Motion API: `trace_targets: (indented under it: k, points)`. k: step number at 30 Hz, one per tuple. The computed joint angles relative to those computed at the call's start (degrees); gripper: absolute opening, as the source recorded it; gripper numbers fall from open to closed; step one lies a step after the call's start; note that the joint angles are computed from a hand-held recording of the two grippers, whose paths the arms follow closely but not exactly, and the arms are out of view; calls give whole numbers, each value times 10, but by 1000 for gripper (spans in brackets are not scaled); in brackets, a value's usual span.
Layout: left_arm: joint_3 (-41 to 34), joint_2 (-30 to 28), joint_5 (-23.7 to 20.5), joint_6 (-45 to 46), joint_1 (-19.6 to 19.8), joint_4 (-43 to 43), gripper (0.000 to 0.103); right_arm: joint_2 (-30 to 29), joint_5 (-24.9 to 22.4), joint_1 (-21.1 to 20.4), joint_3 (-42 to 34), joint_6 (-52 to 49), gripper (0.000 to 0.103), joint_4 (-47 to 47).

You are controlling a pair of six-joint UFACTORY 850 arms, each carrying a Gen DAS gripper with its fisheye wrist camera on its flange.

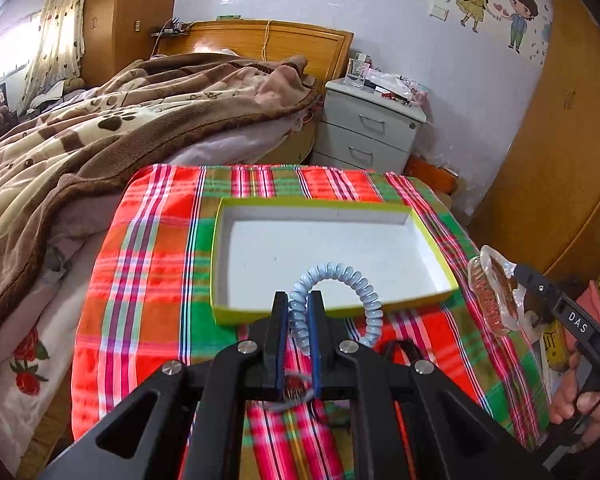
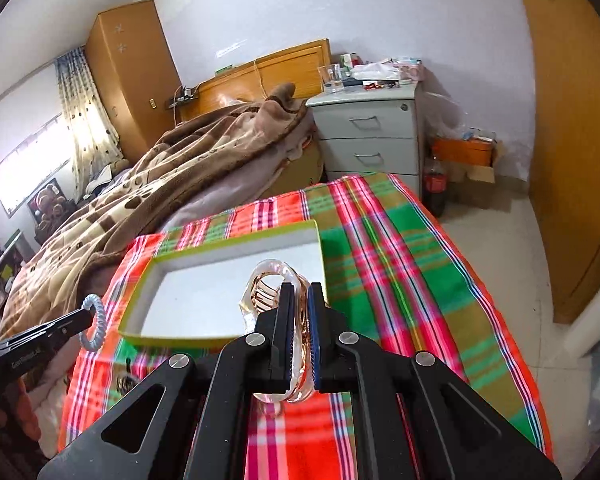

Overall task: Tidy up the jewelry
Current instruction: 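Lower the blue hair tie into the box lid and open left tool while right carries the clip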

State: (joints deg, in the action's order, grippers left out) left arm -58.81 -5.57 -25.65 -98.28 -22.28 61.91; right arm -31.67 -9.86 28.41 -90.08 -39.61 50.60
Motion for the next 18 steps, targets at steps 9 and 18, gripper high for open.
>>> trace_targets:
  k: [9, 18]
  points:
    - [-55, -54, 16, 81, 46, -53, 10, -90, -52, 3, -129, 176, 7, -168]
    - [-107, -117, 40, 194, 88, -166, 10, -177, -112, 7, -254, 305, 7, -287]
